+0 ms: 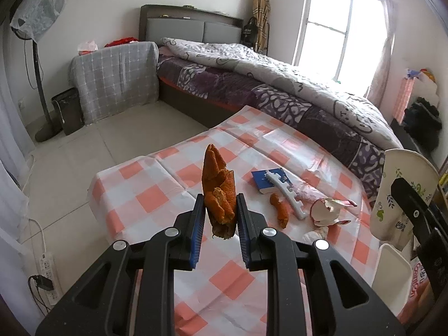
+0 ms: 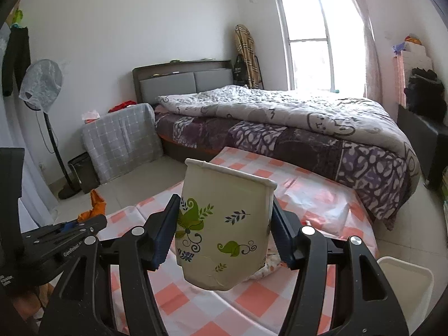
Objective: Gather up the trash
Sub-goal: 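Carry the paper cup to the white bin and release it with the right tool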
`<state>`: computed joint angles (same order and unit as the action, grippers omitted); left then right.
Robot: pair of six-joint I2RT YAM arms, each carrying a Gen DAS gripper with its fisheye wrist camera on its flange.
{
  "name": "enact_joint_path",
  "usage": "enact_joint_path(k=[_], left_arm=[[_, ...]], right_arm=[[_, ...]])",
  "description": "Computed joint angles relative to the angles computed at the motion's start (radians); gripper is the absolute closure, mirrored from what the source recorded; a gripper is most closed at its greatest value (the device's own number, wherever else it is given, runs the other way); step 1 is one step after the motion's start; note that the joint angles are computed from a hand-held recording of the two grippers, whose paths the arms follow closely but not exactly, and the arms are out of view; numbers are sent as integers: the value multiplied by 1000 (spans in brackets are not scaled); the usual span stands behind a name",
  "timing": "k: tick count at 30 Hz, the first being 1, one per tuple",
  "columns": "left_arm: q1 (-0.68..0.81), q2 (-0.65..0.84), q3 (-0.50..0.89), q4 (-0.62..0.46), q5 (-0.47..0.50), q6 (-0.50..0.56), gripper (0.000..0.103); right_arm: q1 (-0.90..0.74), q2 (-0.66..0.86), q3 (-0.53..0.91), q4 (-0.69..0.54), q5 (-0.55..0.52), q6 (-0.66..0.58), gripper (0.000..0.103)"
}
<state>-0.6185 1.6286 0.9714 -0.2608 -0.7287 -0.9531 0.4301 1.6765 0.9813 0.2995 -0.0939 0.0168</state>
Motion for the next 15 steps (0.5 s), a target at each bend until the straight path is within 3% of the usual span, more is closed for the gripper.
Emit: enact_joint_path(k=[15], left_arm=[[-50, 134, 145, 3, 4, 34, 80]], right_arm=[[-153, -54, -32, -13, -31, 1, 44]])
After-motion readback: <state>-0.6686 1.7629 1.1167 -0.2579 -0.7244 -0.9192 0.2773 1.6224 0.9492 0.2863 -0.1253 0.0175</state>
